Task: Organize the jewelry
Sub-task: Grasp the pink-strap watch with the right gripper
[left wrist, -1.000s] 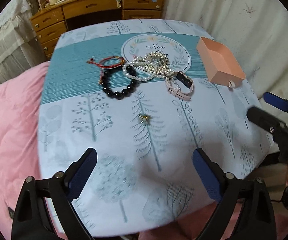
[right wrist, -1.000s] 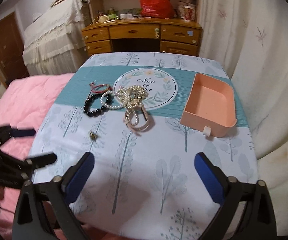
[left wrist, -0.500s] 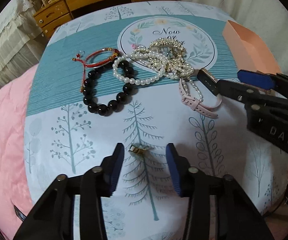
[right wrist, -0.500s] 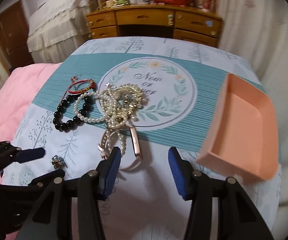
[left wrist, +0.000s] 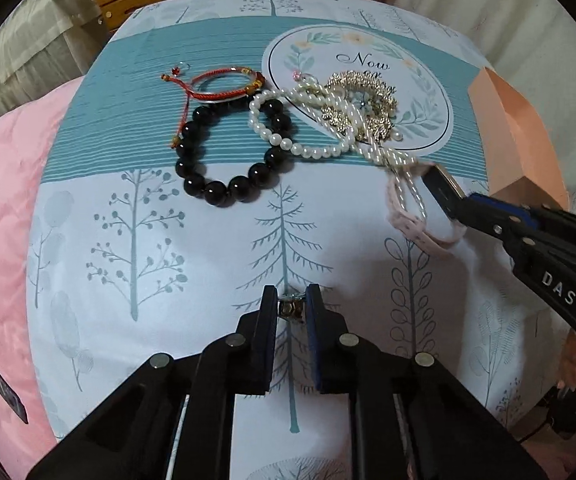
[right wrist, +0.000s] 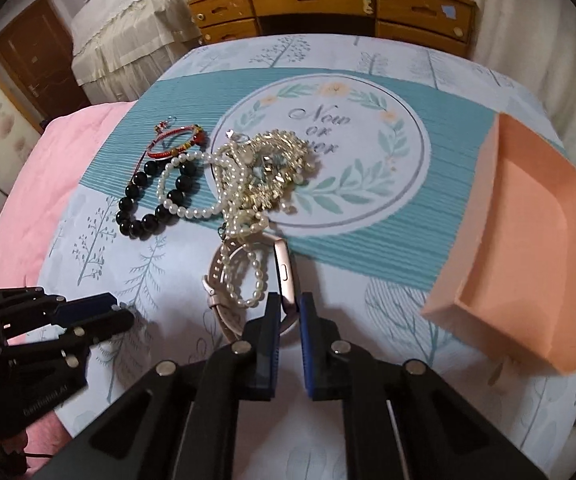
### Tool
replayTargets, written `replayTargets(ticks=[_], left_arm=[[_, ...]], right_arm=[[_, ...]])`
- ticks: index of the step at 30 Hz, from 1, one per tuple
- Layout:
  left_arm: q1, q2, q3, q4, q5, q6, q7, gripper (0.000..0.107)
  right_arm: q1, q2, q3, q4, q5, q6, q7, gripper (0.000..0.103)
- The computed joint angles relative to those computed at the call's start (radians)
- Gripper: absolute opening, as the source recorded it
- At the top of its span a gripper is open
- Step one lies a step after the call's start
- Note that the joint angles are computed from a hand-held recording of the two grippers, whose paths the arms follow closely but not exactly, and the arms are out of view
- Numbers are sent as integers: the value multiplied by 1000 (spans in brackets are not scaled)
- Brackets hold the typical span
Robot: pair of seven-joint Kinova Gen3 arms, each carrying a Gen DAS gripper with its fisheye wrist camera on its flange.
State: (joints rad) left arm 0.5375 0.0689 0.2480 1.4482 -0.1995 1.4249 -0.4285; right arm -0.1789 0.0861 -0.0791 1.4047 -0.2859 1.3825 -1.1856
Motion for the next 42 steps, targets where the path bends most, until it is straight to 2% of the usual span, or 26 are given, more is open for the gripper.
replayTargets(ticks=[7,8,9,11,16,19,21,23,24,25,26,27,30,33,38,41,42], left_arm=[[-2,-78,24,37,-3,-30,-54,11],[-3,-91,32,41,-3,-33,-60,11],[-6,-103,37,46,-2,-36,-68,11],[-12,-128,50,55,0,-46,-90,11],[-32,-190,78,80,16,-57,-130,11],[-51,-208,89,97,42,-56,-166,13],[-64,-223,86,125,68,-69,-181,22],[-81,-241,77,159,97,-95,-202,37],[-89,-253,76,174,108,-107,-209,42],[-97,-263,77,184,115,-116,-215,52],[-106,-272,77,196,122,-131,-221,58],[-116,-278,74,205,131,-144,-229,60],[-146,-276,67,224,161,-160,-236,62],[-168,-255,79,229,156,-142,-182,62],[-175,-252,70,255,191,-155,-121,62],[-159,-210,105,232,150,-130,-76,62],[-148,-201,110,229,135,-123,-59,62]], right_arm=[[-20,-100,-2,17,100,1,-142,8],[-24,-121,-5,26,115,-10,-151,7],[-29,-144,-10,34,132,-19,-162,0],[-36,-186,-16,43,160,-29,-186,0],[-38,-266,-18,61,174,-46,-240,0],[-31,-294,21,96,105,-69,-247,0],[-26,-288,49,106,62,-51,-276,2],[-4,-281,34,117,67,-40,-327,9],[1,-281,31,125,74,-41,-344,18],[4,-275,30,130,77,-45,-355,29],[4,-275,28,139,82,-54,-359,34],[3,-274,23,147,92,-66,-360,40],[-8,-250,21,160,107,-87,-321,40],[-17,-194,3,142,154,-62,-323,40],[-9,-159,21,141,139,-51,-257,40],[-1,-141,29,134,125,-43,-217,40],[5,-135,35,132,104,-40,-193,33]])
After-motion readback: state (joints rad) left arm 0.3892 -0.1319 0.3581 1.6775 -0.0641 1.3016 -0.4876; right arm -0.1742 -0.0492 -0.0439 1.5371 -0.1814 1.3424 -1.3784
